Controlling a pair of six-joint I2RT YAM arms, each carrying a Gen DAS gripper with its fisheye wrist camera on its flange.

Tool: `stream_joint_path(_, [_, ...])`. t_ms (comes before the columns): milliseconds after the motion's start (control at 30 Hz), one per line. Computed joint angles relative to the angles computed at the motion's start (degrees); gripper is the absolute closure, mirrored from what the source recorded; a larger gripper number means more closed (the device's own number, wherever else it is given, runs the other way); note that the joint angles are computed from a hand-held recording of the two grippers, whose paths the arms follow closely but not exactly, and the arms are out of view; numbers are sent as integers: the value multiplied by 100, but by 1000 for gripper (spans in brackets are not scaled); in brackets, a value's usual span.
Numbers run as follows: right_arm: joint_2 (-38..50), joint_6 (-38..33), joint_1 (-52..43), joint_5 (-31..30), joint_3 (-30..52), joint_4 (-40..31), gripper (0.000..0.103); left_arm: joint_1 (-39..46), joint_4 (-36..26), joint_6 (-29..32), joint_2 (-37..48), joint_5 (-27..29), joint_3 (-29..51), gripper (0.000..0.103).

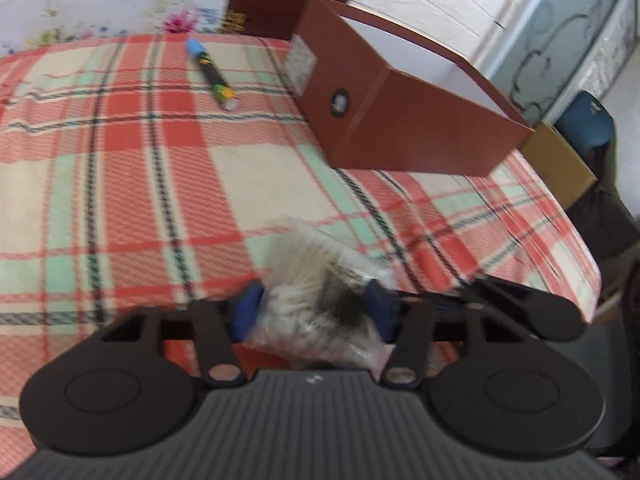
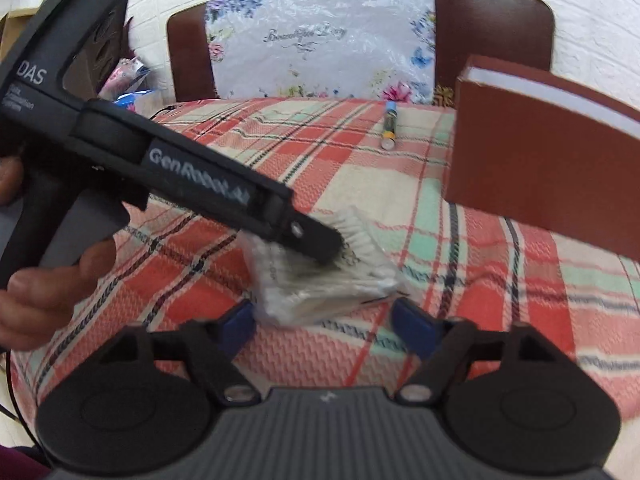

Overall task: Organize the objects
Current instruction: 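Lift the cotton swab bag and carry it over the brown box, then lower the cotton swab bag into the box and open the right gripper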

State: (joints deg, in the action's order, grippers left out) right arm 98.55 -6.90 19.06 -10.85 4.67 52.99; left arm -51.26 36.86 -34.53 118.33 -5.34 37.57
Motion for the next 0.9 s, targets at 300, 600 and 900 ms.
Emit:
stream_joint_path(300, [-1236,-37,-604,38,-451,782,55,-154,-800,735,-904,-265,926,62])
stream_joint_path(600, [-625,-483,-2157,-516,1449,-33,54,251,-1932,1151,743,134,4160,62])
stream_joint_path(900, [940,-289,-2409,-870,2947,-472,31,399,-2766,1011,1292,-1182,4900,53])
